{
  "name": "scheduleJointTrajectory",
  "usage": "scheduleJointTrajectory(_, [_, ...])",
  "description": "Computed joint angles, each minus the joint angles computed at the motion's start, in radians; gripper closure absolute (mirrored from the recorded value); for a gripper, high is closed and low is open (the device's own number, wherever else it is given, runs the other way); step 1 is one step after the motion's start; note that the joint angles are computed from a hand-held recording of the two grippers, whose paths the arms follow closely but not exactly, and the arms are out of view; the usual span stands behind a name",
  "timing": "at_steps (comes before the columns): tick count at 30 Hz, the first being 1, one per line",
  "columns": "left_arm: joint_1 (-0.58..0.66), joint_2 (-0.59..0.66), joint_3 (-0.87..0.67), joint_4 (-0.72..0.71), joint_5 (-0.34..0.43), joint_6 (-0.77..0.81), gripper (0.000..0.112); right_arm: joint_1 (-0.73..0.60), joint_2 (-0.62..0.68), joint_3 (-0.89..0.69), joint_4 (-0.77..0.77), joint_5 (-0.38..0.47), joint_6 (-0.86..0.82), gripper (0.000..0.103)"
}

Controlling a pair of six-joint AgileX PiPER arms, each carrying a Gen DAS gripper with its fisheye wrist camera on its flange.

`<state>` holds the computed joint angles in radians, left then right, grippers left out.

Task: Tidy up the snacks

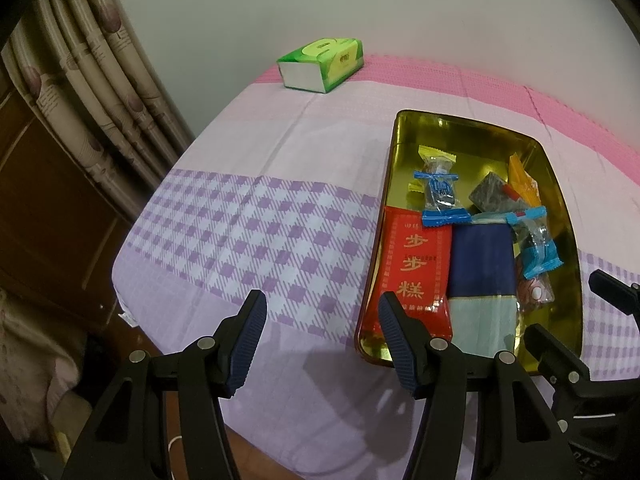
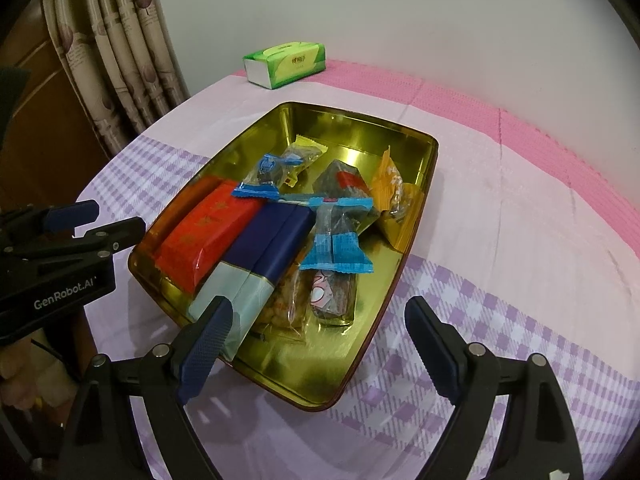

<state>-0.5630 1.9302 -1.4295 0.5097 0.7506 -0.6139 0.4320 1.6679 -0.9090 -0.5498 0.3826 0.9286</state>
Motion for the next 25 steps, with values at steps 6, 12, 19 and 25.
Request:
scheduleJointTrajectory(6, [-0.002,0.004,0.002,0.003,0.001,0.005,0.053,0.001,0.0,0.003,0.005,-0.001,-0.004,0.017])
scheduleJointTrajectory(12, [-0.007,0.007,0.001,0.007,0.006,0.01,0.053,0.003,-0.001,0.004,0.001,-0.001,0.002,0.017])
scheduleJointTrajectory(19, [-0.009,0.014,-0.005,0.01,0.023,0.007,0.049,0.001,-0.003,0.008,0.005,-0.004,-0.002,0.017])
scheduleJointTrajectory(25, [-0.01,0.011,0.0,0.012,0.014,0.017,0.049,0.001,-0.003,0.011,-0.002,-0.007,0.003,0.017])
